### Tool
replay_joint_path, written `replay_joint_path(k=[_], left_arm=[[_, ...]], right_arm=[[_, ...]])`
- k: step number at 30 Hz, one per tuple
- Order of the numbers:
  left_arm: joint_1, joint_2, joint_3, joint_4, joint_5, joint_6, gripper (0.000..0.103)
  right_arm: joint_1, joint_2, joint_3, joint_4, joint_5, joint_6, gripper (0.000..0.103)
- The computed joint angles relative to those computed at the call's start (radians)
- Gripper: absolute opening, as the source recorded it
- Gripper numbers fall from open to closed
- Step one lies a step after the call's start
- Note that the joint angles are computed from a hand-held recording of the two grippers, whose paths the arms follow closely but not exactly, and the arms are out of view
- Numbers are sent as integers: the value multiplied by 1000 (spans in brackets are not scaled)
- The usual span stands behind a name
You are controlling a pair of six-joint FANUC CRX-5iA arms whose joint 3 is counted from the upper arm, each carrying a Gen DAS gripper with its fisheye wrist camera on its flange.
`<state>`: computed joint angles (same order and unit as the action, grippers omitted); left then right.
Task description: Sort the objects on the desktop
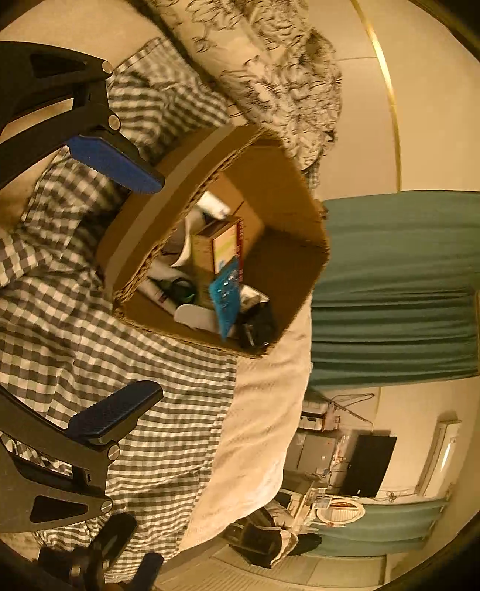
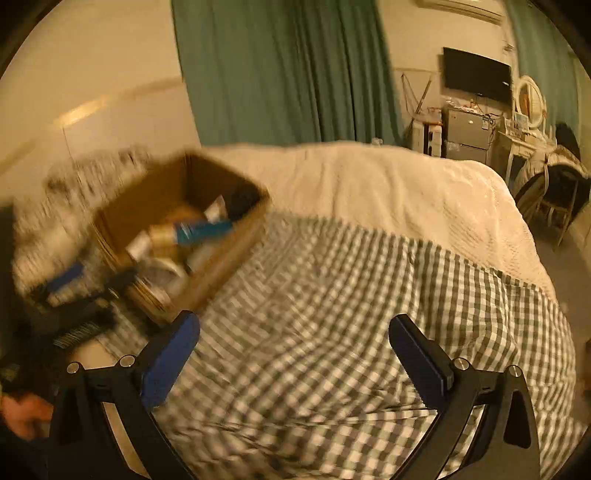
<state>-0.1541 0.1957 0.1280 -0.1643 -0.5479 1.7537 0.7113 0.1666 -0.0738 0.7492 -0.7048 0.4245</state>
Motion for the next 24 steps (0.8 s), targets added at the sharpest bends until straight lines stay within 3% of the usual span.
replay_joint_path(k=[4, 6, 12, 15, 24], left_arm=[[-4, 40, 42, -28, -46, 34, 103], [1, 46, 33, -28, -30, 39, 103], [19, 63, 22, 29, -21, -4, 103], [8, 63, 37, -28, -23, 33, 103], [25, 43, -17, 76, 43, -75, 103]], right_arm=[[-23, 15, 8, -52, 40, -25, 103], [-20, 33, 3, 12, 10, -69, 103], [-9, 94, 52, 24, -50, -61, 103], [-2, 113, 67, 30, -66, -46, 103], [1, 101, 46, 54, -64, -89, 103]])
